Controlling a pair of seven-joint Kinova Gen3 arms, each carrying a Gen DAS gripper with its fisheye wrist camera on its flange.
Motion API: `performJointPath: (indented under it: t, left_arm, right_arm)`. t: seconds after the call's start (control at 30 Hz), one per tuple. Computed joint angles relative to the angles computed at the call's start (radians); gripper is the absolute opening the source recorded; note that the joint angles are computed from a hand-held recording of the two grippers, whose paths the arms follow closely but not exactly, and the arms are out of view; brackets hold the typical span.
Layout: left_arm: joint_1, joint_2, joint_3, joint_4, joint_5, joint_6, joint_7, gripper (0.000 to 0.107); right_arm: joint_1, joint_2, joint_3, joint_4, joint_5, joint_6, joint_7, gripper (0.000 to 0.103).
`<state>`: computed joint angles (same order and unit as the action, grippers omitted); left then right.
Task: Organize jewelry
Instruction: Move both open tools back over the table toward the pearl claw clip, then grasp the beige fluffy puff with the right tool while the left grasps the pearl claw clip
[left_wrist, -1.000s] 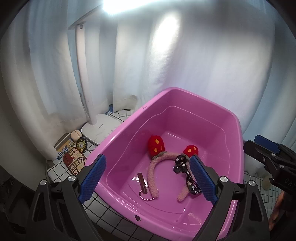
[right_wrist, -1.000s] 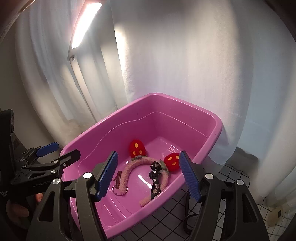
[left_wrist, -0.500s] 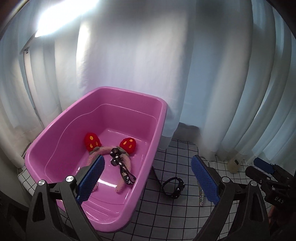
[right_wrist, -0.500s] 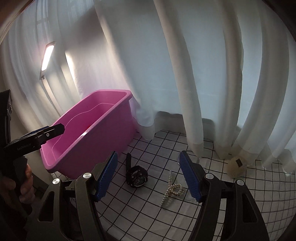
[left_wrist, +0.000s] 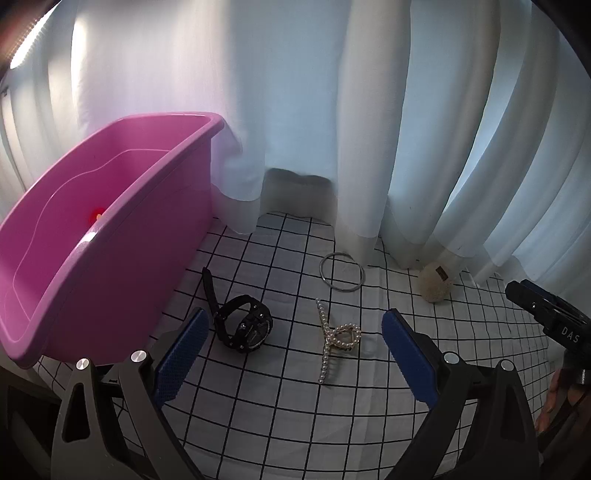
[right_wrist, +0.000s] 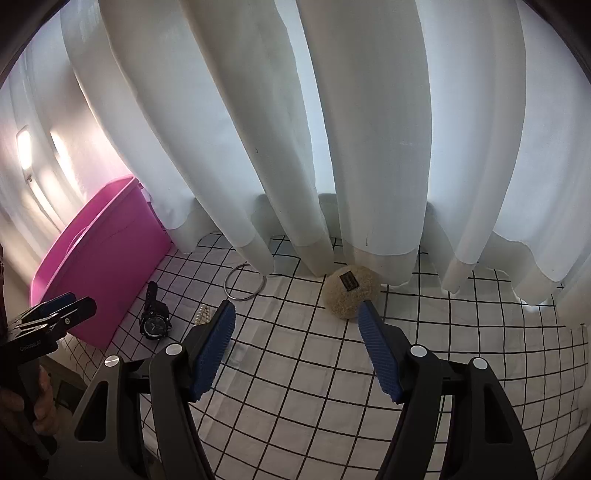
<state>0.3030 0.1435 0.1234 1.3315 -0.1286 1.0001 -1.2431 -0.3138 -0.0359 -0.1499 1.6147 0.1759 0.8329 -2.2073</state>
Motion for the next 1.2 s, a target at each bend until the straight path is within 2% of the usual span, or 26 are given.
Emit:
performJointPath:
  t: [0.27,0.43,0.8,1.03,1.1,1.2]
  left_arm:
    - [0.079,0.068,-0.008,0.012,-0.092,0.028,0.175,0.093]
    - [0.115,0.110,-0.017,0.005,-0.127,0.045,0.244,0.093]
    - [0.140,0.182,-0.030,-0.011,-0.106,0.043,0.319,0.093]
    - [0.165,0.214,-0.046,-0.015,-0.140,0.042,0.350,0.093]
    - [0.169,0.221,-0.049,-0.016,-0.145,0.039,0.355,0.093]
    - [0.170,0.233,-0.051,-0.022,-0.147,0.039,0.357,0.093]
  right_arm:
    - [0.063,0.064,0.060,0.032,-0.180,-0.058,0.221,0.066]
    - [0.089,0.102,0.068,0.038,-0.246,-0.075,0.301,0.066]
    - [0.103,0.213,0.077,-0.010,-0.279,-0.017,0.344,0.066]
    - [0.126,0.258,0.078,-0.031,-0.312,0.003,0.374,0.066]
    - [0.134,0.263,0.077,-0.031,-0.327,-0.002,0.383,0.071]
    - [0.136,0.281,0.076,-0.049,-0.330,0.014,0.391,0.072]
